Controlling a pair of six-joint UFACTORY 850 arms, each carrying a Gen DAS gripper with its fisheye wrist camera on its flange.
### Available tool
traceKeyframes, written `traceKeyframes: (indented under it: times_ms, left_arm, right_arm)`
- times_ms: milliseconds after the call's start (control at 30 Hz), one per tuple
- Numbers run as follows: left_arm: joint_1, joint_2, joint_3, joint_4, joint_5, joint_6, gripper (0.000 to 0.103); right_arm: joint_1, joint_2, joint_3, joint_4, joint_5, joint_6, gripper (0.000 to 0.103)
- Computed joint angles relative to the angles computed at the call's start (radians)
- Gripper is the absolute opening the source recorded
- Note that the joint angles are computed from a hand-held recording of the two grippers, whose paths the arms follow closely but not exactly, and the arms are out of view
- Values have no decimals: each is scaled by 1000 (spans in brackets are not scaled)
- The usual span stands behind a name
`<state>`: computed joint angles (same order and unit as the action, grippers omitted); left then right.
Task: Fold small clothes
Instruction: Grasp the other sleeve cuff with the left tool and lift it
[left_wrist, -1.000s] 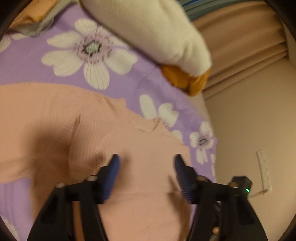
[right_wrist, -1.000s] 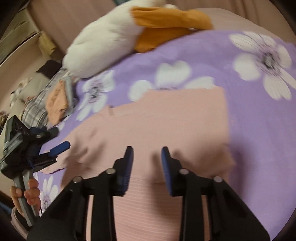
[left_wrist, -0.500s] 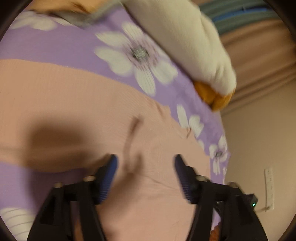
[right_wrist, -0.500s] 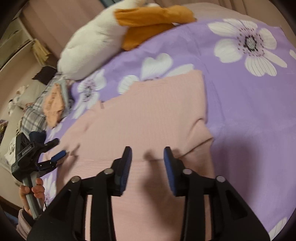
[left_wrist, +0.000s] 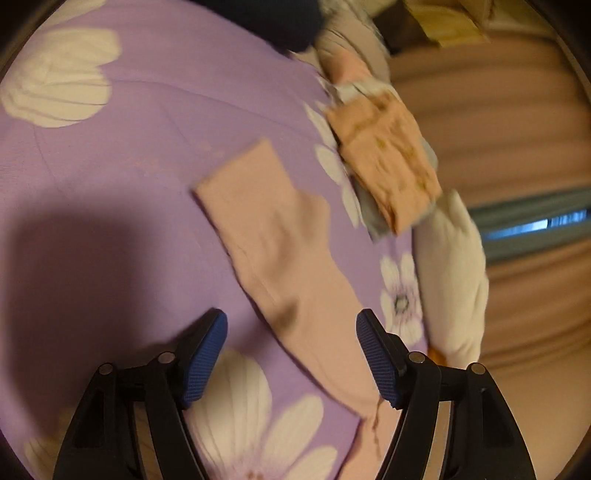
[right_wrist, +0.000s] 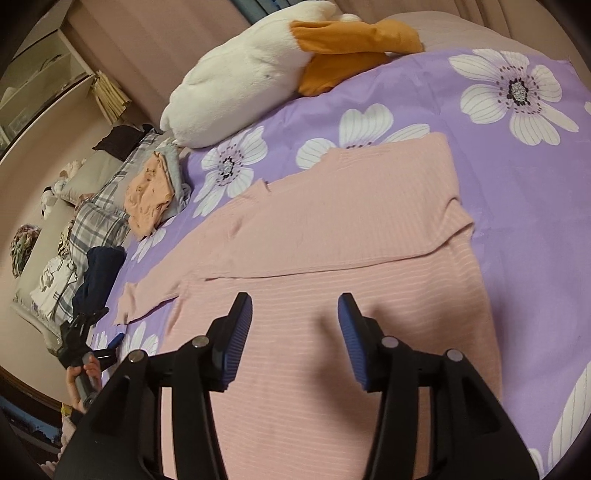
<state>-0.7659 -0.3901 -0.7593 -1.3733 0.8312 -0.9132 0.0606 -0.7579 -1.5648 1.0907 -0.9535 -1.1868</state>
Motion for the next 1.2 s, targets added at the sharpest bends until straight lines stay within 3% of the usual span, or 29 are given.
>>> traceKeyframes:
  times_ms: [100,367,400,533,700,867,967,1100,1200]
  left_arm:
    - [14,-10,9,13,47,-38,71]
    - [65,2,17,-53,56,42,71]
    - [67,9,28,-58,53,49,64]
    - [91,14,11,-111,-25,172,4]
    - [87,22,-80,-208,-18,470,3]
    - [87,-5,-295,-198,8,841,3]
    - [91,-75,-472,-181,-25,1021,3]
    - [97,-237,-767,-241,-115,1284,3]
    - [100,-395,-1025,-364,-167,1527,3]
  right_arm:
    - [10,14,12,6,5,-15,49]
    - [33,31,38,-1,26,-31,49]
    - [36,30,39,-6,34,-30,49]
    - [40,26,41,-11,42,-37,49]
    - [32,11,30,-1,37,-21,49]
    - [15,7,31,24,14,-23,49]
    - [-2,3,29,38,-2,-26,49]
    - [-28,-16,3,35,-11,-14,49]
    - [-49,-37,-26,30,-16,1,49]
